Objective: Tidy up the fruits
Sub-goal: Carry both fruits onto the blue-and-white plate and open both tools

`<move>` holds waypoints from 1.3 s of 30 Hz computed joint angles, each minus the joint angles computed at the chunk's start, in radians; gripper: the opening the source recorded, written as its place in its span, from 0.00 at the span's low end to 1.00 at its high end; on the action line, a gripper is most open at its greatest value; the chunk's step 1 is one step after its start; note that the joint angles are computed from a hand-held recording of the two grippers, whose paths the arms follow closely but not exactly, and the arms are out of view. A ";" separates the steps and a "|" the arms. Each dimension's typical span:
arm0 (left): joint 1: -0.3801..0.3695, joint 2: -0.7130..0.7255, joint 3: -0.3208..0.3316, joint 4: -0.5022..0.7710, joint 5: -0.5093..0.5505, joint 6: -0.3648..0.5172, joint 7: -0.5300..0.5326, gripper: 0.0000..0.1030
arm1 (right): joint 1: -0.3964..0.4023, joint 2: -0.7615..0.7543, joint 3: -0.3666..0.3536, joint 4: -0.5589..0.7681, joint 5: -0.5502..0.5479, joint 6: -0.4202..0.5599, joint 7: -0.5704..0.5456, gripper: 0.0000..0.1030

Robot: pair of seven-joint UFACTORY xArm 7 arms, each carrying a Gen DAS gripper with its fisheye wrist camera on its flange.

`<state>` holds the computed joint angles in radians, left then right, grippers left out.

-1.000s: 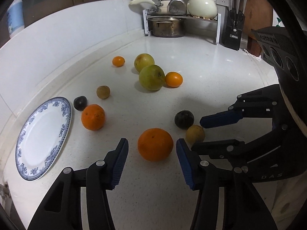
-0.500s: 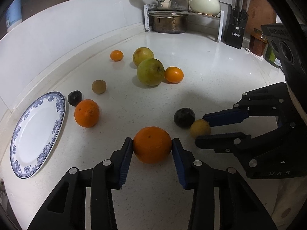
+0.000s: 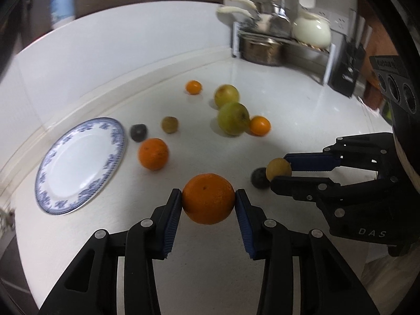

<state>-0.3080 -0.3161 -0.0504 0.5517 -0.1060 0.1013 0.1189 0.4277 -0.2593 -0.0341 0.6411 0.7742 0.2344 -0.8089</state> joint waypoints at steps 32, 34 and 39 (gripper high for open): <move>0.689 0.048 -0.325 0.098 0.529 -0.071 -0.635 0.39 | -0.105 0.485 0.248 0.650 -0.133 0.186 0.009 0.29; 0.709 0.080 -0.329 0.120 0.574 -0.064 -0.667 0.39 | -0.103 0.538 0.255 0.706 -0.203 0.220 0.074 0.29; 0.581 0.170 -0.183 0.163 0.527 -0.049 -0.615 0.39 | -0.106 0.648 0.263 0.828 -0.330 0.306 0.207 0.29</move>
<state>0.2730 -0.1461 -0.2338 0.7145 0.4210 0.0526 -0.4956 0.3220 0.3884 0.2289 1.4695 0.4440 0.5400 -0.6022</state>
